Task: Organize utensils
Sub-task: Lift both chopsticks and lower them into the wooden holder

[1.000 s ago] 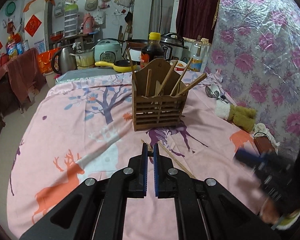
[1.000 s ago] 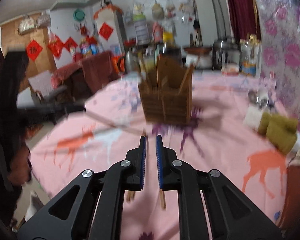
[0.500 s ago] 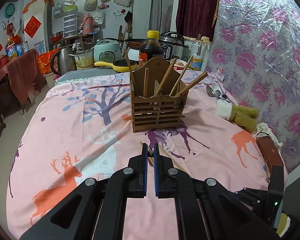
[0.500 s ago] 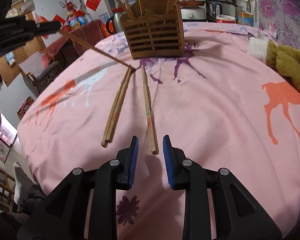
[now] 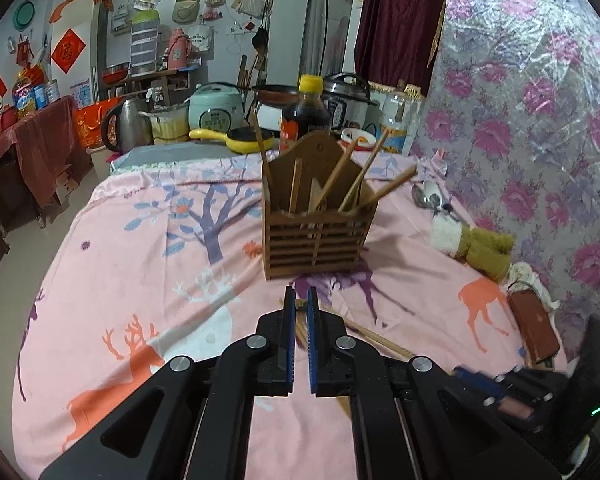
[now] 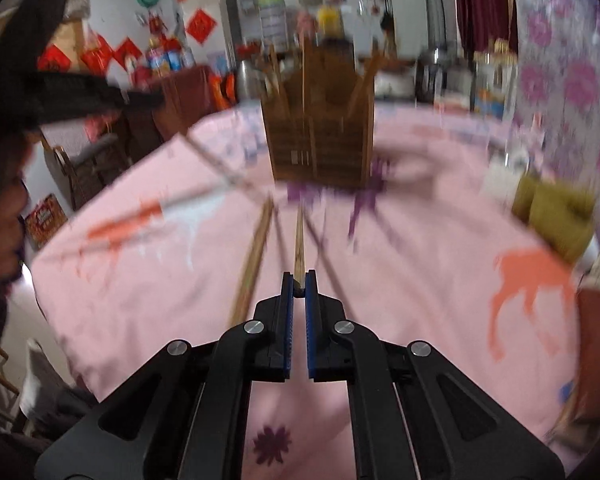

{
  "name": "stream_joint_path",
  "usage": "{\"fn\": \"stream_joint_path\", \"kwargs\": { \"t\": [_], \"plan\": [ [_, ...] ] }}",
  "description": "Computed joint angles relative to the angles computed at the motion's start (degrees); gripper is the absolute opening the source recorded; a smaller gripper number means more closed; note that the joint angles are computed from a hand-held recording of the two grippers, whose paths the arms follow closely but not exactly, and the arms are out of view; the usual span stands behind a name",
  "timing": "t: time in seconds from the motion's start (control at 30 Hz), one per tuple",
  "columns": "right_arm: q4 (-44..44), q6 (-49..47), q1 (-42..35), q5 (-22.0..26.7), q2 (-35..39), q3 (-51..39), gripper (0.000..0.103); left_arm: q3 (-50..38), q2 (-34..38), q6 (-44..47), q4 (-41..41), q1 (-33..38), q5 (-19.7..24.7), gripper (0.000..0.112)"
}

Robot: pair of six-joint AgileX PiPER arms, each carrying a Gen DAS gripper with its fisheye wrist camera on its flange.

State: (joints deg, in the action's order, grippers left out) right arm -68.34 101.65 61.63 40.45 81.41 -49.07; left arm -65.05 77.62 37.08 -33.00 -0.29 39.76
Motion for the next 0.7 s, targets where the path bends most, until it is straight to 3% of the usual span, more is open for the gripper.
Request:
{"fn": "stream_joint_path", "kwargs": {
  "t": [0.2, 0.33, 0.47, 0.7],
  "plan": [
    [0.5, -9.2, -3.1, 1.1, -3.3, -7.1, 0.006, -6.0, 0.6, -3.1, 2.7, -1.8, 1.6, 0.006],
    [4.6, -18.4, -8.1, -1.4, -2.6, -13.9, 0.006, -12.2, 2.8, -5.3, 4.3, -3.2, 3.9, 0.006],
    [10.4, -26.5, -13.9, -5.0, -0.4, -20.7, 0.006, -22.2, 7.2, -10.0, 7.2, -4.2, 6.5, 0.006],
    [10.4, -32.4, -20.7, -5.5, 7.1, -38.7, 0.006, -45.0, 17.6, -17.6, 10.9, -3.9, 10.9, 0.006]
  ]
}}
